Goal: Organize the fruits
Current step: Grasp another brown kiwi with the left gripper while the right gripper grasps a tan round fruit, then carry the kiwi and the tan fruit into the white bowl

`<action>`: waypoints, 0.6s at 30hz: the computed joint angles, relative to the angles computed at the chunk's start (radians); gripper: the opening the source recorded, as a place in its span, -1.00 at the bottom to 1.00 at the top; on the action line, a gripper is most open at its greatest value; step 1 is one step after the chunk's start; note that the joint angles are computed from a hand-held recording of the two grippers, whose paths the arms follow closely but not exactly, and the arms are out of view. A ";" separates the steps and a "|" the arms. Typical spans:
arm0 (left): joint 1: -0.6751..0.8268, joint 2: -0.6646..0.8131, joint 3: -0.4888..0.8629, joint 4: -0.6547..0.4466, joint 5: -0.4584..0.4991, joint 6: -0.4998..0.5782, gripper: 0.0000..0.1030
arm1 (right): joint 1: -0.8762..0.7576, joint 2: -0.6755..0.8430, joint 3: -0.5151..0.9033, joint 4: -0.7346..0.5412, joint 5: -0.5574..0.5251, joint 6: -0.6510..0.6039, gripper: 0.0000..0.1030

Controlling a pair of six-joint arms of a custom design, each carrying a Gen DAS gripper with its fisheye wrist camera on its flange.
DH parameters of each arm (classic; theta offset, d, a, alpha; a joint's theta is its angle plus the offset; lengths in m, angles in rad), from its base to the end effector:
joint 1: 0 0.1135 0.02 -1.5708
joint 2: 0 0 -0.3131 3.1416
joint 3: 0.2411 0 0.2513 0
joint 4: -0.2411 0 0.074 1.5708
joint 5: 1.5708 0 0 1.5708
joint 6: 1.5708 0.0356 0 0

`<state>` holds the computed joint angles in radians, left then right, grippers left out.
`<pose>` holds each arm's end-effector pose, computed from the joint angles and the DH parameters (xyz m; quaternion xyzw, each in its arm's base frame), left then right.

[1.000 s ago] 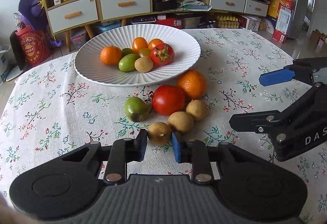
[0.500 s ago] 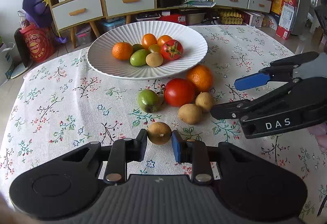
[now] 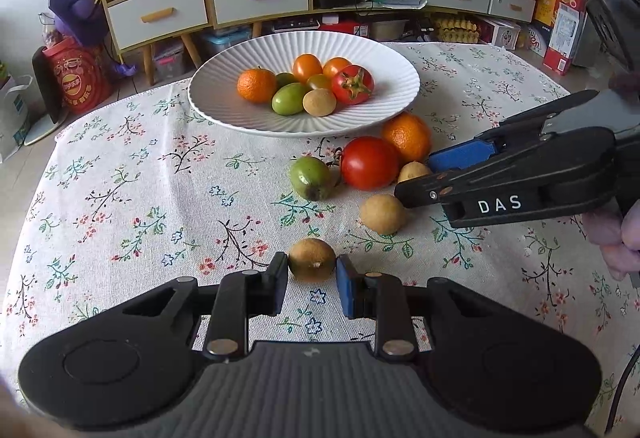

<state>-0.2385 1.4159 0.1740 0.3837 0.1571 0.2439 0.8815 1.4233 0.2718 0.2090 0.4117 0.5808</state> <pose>0.1723 -0.0476 0.1287 0.2498 0.9007 -0.0726 0.3479 0.1323 0.1382 0.1385 -0.0770 0.9299 0.0573 0.3550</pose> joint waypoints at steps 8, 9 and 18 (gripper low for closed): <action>0.006 0.001 -0.001 0.002 0.005 0.004 -0.71 | -0.006 -0.026 0.002 -0.015 -0.037 -0.010 -0.53; 0.007 0.000 0.000 0.000 0.007 0.003 -0.71 | -0.004 -0.028 0.004 -0.022 -0.038 -0.012 -0.53; 0.015 -0.040 0.016 -0.043 0.028 -0.001 -0.71 | -0.006 -0.119 0.016 -0.082 -0.057 -0.017 -0.53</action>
<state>-0.2232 1.3758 0.1901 0.3408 0.1847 0.2426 0.8753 1.3042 0.2873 0.1272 0.3550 0.5641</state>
